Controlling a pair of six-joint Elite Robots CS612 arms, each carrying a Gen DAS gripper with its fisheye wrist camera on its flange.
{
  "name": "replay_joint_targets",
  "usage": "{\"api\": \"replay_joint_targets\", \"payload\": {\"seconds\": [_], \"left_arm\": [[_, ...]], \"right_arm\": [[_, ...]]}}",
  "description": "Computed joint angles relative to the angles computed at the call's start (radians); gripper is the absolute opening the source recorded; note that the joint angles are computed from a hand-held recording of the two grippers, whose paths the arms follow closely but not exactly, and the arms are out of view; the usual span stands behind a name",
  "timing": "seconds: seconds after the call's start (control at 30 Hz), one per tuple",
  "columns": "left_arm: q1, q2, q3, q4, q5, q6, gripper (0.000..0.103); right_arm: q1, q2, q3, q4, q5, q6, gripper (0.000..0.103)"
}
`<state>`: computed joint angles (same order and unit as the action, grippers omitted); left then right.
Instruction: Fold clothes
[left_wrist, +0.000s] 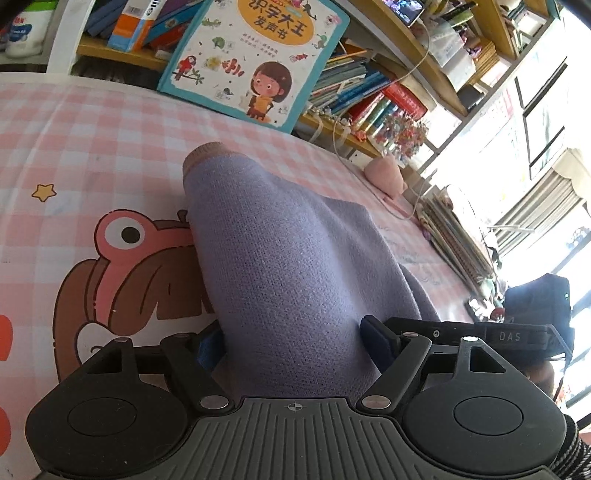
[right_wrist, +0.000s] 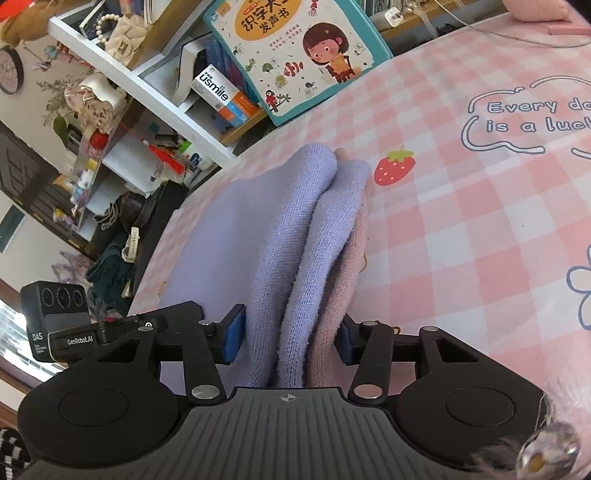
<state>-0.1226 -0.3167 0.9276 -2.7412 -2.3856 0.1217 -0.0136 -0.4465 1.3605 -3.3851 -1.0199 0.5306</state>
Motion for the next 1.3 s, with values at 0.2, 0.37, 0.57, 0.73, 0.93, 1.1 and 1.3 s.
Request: {"api": "replay_joint_targets", "payload": {"seconds": [0.2, 0.37, 0.57, 0.73, 0.93, 1.1, 1.3], "left_arm": [[0.0, -0.001, 0.001, 0.001, -0.001, 0.0, 0.079], [0.001, 0.0, 0.001, 0.002, -0.002, 0.002, 0.079], [0.001, -0.001, 0.003, 0.0, -0.002, 0.001, 0.08], [0.001, -0.001, 0.004, -0.002, -0.003, -0.002, 0.08], [0.002, -0.001, 0.008, -0.021, -0.005, -0.01, 0.076], [-0.015, -0.037, 0.088, -0.166, 0.082, 0.057, 0.071], [-0.007, -0.017, 0.036, -0.084, 0.055, 0.032, 0.076]], "right_arm": [[-0.002, 0.005, -0.005, -0.005, 0.01, 0.005, 0.046], [-0.004, 0.007, -0.004, -0.013, 0.013, 0.007, 0.046], [-0.004, 0.008, -0.005, -0.016, 0.015, 0.009, 0.046], [-0.004, 0.009, -0.005, -0.016, 0.016, 0.009, 0.046], [0.003, 0.005, 0.0, -0.027, -0.019, -0.027, 0.043], [0.036, -0.01, 0.019, -0.067, -0.15, -0.173, 0.031], [0.037, -0.011, 0.009, -0.025, -0.161, -0.192, 0.039]]}}
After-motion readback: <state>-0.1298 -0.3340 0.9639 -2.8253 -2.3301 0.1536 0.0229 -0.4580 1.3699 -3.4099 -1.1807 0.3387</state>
